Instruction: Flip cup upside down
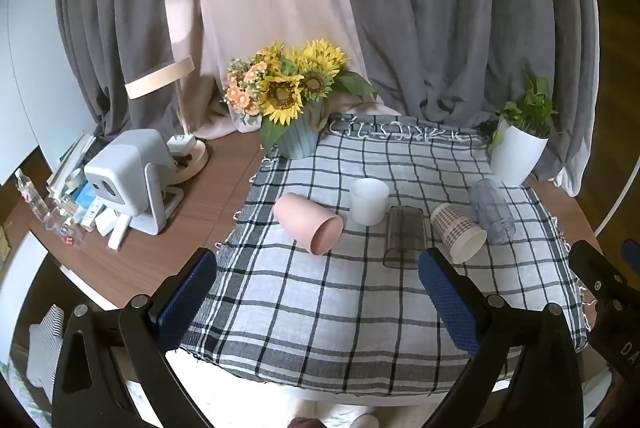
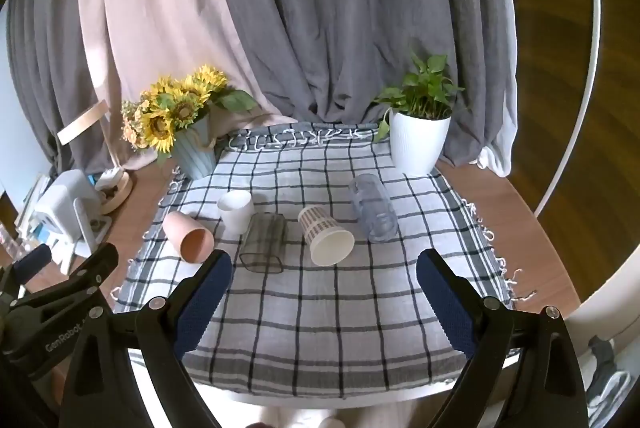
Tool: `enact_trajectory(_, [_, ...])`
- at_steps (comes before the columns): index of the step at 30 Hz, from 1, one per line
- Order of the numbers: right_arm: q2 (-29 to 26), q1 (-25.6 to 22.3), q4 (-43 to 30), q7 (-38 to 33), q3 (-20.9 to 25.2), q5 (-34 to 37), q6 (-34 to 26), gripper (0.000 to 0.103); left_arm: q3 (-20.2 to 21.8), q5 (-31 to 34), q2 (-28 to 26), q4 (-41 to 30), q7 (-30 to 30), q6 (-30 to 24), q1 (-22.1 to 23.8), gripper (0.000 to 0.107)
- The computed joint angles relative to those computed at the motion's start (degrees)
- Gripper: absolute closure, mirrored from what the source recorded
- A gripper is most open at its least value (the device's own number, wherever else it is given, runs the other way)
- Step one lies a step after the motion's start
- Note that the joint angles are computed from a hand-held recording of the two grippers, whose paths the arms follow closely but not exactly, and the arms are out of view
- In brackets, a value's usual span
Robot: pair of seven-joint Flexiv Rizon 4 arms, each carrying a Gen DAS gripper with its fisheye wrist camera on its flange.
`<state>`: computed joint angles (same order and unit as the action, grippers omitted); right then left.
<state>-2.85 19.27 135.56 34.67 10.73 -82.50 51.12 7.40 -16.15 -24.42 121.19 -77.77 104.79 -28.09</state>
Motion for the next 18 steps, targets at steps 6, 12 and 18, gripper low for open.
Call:
enact_trajectory(6, [-0.2, -0.1, 0.0, 0.2, -0.1, -0.2, 0.0, 0.009, -0.8, 0.4, -0.1, 0.2, 0.0, 0.5, 0.9, 0.004])
enact_trajectory(12, [-0.4, -0.1, -0.2, 0.7, -0.2, -0.8, 0.1, 0.009, 0.6, 0.0, 0.4, -0.1, -0.1, -0.6, -0.7, 0.004])
enact_trajectory(18, [-0.2, 0.0, -0.2, 0.2, 0.0, -0.2, -0.2, 0.009, -0.2, 0.7, 0.6, 0.0, -0.4, -0.6, 0.3, 0.004])
